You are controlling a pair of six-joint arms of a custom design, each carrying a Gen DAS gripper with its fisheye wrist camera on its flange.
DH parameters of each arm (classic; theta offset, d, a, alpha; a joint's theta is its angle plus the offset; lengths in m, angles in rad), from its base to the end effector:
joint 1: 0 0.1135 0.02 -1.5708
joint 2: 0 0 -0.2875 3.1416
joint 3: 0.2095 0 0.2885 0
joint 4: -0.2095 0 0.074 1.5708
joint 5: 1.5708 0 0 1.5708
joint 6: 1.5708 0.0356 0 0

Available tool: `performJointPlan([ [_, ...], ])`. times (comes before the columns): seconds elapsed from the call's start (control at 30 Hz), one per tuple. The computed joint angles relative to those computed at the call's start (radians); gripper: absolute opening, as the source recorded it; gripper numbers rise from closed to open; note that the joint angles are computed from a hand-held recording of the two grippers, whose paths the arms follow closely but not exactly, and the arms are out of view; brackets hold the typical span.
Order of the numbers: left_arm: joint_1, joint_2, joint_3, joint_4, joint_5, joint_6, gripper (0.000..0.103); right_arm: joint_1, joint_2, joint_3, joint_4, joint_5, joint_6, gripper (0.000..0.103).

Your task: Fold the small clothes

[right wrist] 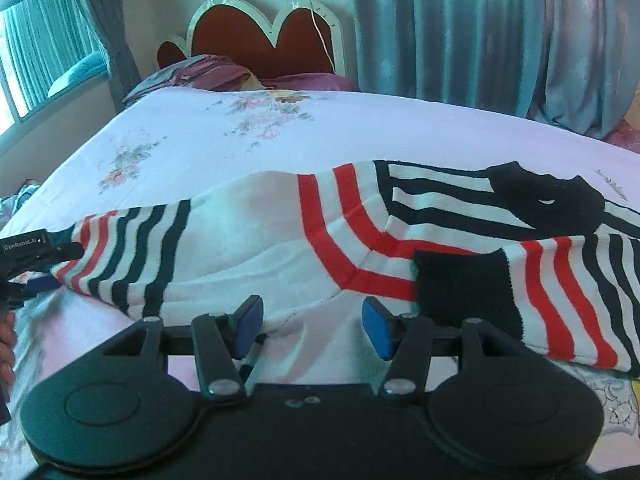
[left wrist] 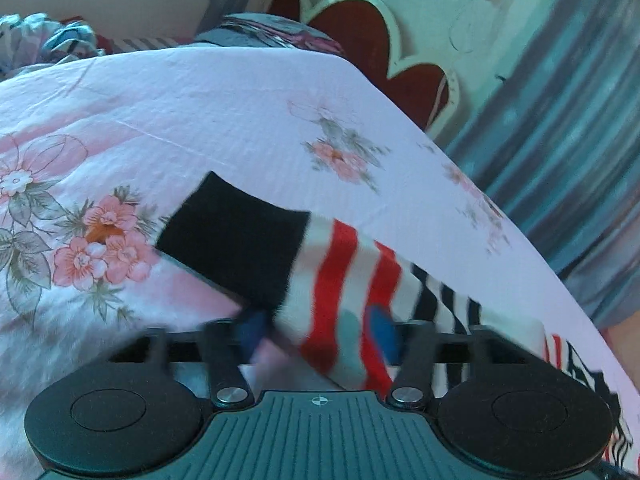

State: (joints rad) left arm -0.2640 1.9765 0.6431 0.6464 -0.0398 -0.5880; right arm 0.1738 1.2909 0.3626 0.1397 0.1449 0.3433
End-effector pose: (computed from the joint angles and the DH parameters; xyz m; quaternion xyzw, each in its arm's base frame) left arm 0.3314 -0.0881 0.0480 -0.1542 0.8906 -0.1603 0.3968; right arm 0.2320 0.0355 0.1224 0.1056 0.9164 0.0325 0.3847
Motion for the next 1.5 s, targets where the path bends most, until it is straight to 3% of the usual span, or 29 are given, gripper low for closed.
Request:
performJointPlan([
  [0.03, 0.014, 0.002, -0.004, 0.007, 0.008, -0.017, 0.017, 0.000, 0.021, 0.007, 0.008, 0.005, 0.003, 0.054],
  [0.13, 0.041, 0.008, -0.019, 0.038, 0.041, -0.052, 0.006, 0.004, 0.066, 0.020, 0.027, 0.022, 0.009, 0.054],
  [0.27, 0.010, -0.011, -0.026, 0.069, 0.008, -0.018, 0.005, 0.025, 0.141, 0.044, 0.052, 0.068, 0.001, 0.054],
  [0.47, -0.085, -0.139, -0.039, 0.091, -0.031, 0.106, 0.005, -0.007, 0.214, 0.067, 0.067, 0.022, -0.006, 0.053],
  [0.7, -0.343, -0.207, 0.088, 0.018, -0.029, 0.315, 0.005, -0.134, -0.080, -0.051, 0.010, -0.077, 0.024, 0.053],
  [0.83, -0.520, -0.103, 0.239, -0.028, -0.005, 0.372, 0.005, -0.338, -0.346, -0.119, -0.152, -0.147, -0.058, 0.053],
  [0.93, -0.650, 0.024, 0.376, -0.069, -0.001, 0.427, 0.005, -0.616, -0.524, -0.153, -0.303, -0.269, -0.189, 0.053],
  [1.03, -0.749, 0.150, 0.515, -0.173, -0.007, 0.464, 0.005, -0.911, -0.572, -0.160, -0.385, -0.415, -0.347, 0.053],
  [1.13, -0.818, 0.250, 0.632, -0.315, -0.053, 0.515, 0.006, -1.160, -0.514, -0.140, -0.417, -0.553, -0.494, 0.054],
  [1.2, -0.844, 0.257, 0.624, -0.328, -0.071, 0.536, 0.006, -1.252, -0.471, -0.126, -0.420, -0.608, -0.553, 0.061],
  [1.23, -0.863, 0.248, 0.608, -0.323, -0.099, 0.539, 0.006, -1.274, -0.462, -0.123, -0.420, -0.630, -0.568, 0.066],
  [1.37, -0.873, 0.167, 0.534, -0.334, -0.129, 0.527, 0.011, -1.309, -0.404, -0.103, -0.408, -0.707, -0.584, 0.067],
  [1.47, -0.859, 0.078, 0.427, -0.285, -0.180, 0.511, 0.031, -1.271, -0.369, -0.097, -0.392, -0.725, -0.565, 0.071],
  [1.5, -0.854, 0.041, 0.372, -0.252, -0.219, 0.516, 0.041, -1.240, -0.362, -0.096, -0.382, -0.717, -0.549, 0.076],
])
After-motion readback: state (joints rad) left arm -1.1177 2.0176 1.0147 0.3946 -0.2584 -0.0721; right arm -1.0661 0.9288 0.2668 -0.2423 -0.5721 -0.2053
